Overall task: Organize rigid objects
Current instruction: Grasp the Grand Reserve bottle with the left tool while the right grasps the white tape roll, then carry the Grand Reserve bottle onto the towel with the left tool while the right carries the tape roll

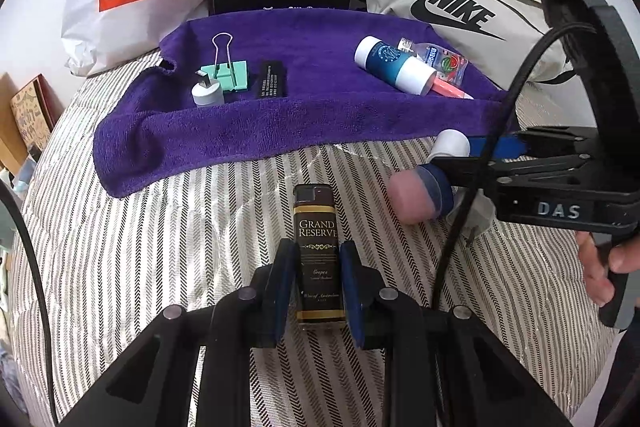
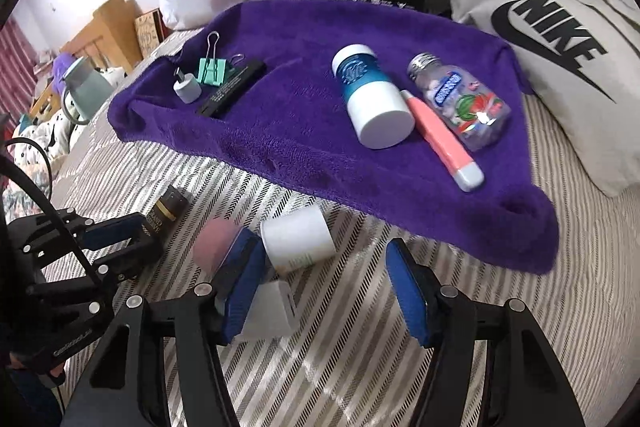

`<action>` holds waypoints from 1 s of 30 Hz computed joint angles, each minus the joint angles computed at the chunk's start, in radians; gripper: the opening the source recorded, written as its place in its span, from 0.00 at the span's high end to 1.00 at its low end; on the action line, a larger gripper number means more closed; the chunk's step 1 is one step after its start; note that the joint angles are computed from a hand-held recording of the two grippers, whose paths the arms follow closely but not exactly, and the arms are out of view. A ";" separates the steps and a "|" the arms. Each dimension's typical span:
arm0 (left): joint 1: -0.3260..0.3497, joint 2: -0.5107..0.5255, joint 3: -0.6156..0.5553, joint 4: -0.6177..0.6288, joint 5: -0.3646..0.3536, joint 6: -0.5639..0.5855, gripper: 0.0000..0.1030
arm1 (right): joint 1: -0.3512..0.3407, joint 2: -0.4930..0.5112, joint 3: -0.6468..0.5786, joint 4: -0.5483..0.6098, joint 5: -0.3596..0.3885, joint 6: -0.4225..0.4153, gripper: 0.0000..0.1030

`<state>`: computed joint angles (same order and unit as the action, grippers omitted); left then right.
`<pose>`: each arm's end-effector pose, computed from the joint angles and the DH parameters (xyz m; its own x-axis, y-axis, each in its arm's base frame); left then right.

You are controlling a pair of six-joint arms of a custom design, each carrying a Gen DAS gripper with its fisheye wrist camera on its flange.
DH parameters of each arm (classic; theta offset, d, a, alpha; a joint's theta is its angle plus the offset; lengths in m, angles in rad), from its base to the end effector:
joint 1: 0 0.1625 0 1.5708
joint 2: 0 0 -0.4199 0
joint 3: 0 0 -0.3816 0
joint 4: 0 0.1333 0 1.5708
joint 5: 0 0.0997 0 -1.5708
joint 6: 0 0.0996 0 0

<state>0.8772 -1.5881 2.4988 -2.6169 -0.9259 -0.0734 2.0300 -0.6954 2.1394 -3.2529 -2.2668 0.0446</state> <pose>-0.0664 -0.3821 0.2155 -0.7111 0.3914 -0.5841 0.5829 0.7928 -0.1783 0.2775 -0.4045 0.0022 -0.7734 -0.1655 0.6119 -0.3966 0.8794 -0.2634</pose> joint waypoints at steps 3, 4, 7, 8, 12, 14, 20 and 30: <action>-0.002 0.000 0.000 0.005 0.004 -0.003 0.78 | -0.004 0.012 -0.002 -0.026 0.015 -0.021 0.61; -0.004 0.001 0.000 0.006 0.006 -0.004 0.78 | -0.001 0.021 -0.004 -0.040 0.011 -0.040 0.67; -0.002 0.001 -0.002 0.009 0.002 -0.001 0.78 | 0.006 0.031 -0.004 -0.058 0.001 -0.069 0.68; 0.000 -0.002 -0.004 0.014 -0.001 0.002 0.78 | 0.005 0.028 -0.002 -0.054 0.005 -0.064 0.68; 0.009 -0.017 -0.006 0.026 0.008 0.010 0.78 | 0.011 -0.017 0.038 -0.025 -0.023 -0.010 0.68; 0.013 -0.018 -0.006 0.021 0.002 0.013 0.78 | 0.019 -0.042 0.063 -0.001 -0.070 0.023 0.68; -0.013 0.003 0.011 -0.008 0.050 0.015 0.77 | 0.010 -0.053 0.109 -0.025 -0.104 0.046 0.68; 0.040 -0.035 -0.002 -0.022 -0.039 0.027 0.78 | 0.011 -0.039 0.115 -0.077 -0.110 0.031 0.70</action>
